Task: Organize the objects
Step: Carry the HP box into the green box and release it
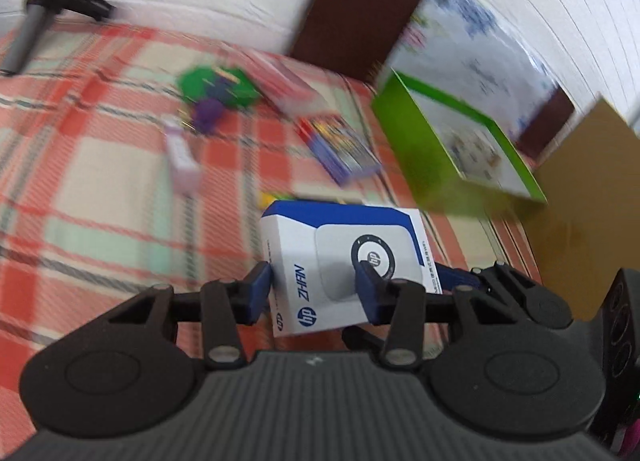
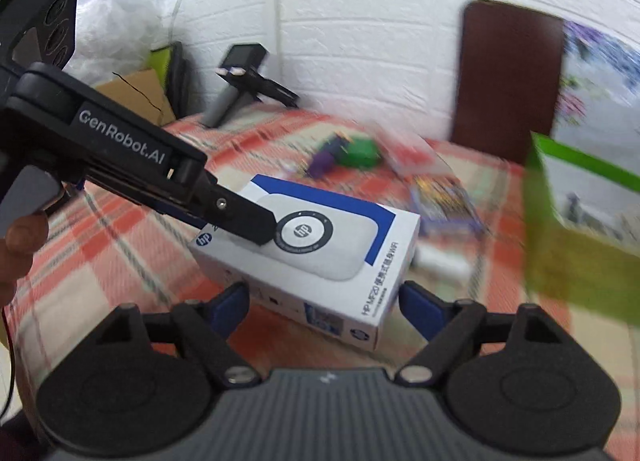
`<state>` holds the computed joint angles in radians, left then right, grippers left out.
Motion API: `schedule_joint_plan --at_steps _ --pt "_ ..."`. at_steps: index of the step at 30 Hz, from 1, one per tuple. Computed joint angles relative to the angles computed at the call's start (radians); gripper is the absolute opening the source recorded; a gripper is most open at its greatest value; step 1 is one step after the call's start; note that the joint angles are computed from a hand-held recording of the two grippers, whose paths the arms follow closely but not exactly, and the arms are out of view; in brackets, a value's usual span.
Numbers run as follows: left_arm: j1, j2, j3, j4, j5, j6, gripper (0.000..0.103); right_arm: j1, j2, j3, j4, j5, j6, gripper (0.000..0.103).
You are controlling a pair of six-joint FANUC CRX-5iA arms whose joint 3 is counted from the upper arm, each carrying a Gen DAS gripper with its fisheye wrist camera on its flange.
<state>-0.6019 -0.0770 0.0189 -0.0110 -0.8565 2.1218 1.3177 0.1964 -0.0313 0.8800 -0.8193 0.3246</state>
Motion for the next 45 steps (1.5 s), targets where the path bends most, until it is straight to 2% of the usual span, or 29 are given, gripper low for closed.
schedule_joint_plan --at_steps 3,7,10,13,19,23,26,29,31,33,35,37,41,45 --pt "-0.054 0.084 0.053 0.036 -0.010 -0.054 0.050 0.040 -0.071 -0.080 0.001 -0.101 -0.101 0.085" --pt "-0.138 0.182 0.155 -0.018 -0.004 -0.109 0.054 0.079 -0.157 -0.180 0.023 -0.207 -0.238 0.080" --pt "-0.164 0.245 0.244 -0.022 -0.040 -0.153 0.054 0.092 -0.194 -0.222 0.039 -0.260 -0.290 0.080" --pt "-0.170 0.290 0.337 -0.038 -0.047 -0.192 0.054 0.084 -0.222 -0.266 0.124 -0.283 -0.365 0.080" --pt "-0.169 0.404 0.578 -0.128 -0.037 -0.233 0.054 -0.044 -0.214 -0.263 0.342 -0.257 -0.417 0.080" --pt "-0.149 0.501 0.734 -0.183 -0.055 -0.190 0.056 -0.172 -0.175 -0.222 0.418 -0.138 -0.432 0.080" --pt "-0.131 0.598 0.876 -0.194 -0.113 -0.185 0.056 -0.253 -0.137 -0.199 0.434 -0.051 -0.424 0.080" --pt "-0.118 0.686 1.001 -0.186 -0.186 -0.211 0.056 -0.309 -0.110 -0.168 0.358 0.029 -0.392 0.081" --pt "-0.111 0.713 1.031 -0.178 -0.203 -0.223 0.056 -0.330 -0.098 -0.151 0.308 0.056 -0.368 0.081" --pt "-0.100 0.759 1.087 -0.141 -0.233 -0.237 0.056 -0.331 -0.080 -0.128 0.263 0.033 -0.336 0.081" --pt "-0.093 0.823 1.181 -0.115 -0.287 -0.242 0.056 -0.326 -0.041 -0.091 0.249 -0.049 -0.311 0.087" --pt "-0.101 0.870 1.253 -0.130 -0.329 -0.247 0.056 -0.322 -0.008 -0.072 0.276 -0.132 -0.345 0.087" --pt "-0.123 0.848 1.224 -0.184 -0.317 -0.217 0.057 -0.325 -0.032 -0.115 0.317 -0.115 -0.429 0.088" --pt "-0.151 0.783 1.148 -0.238 -0.299 -0.207 0.057 -0.287 -0.056 -0.159 0.393 -0.161 -0.482 0.088"
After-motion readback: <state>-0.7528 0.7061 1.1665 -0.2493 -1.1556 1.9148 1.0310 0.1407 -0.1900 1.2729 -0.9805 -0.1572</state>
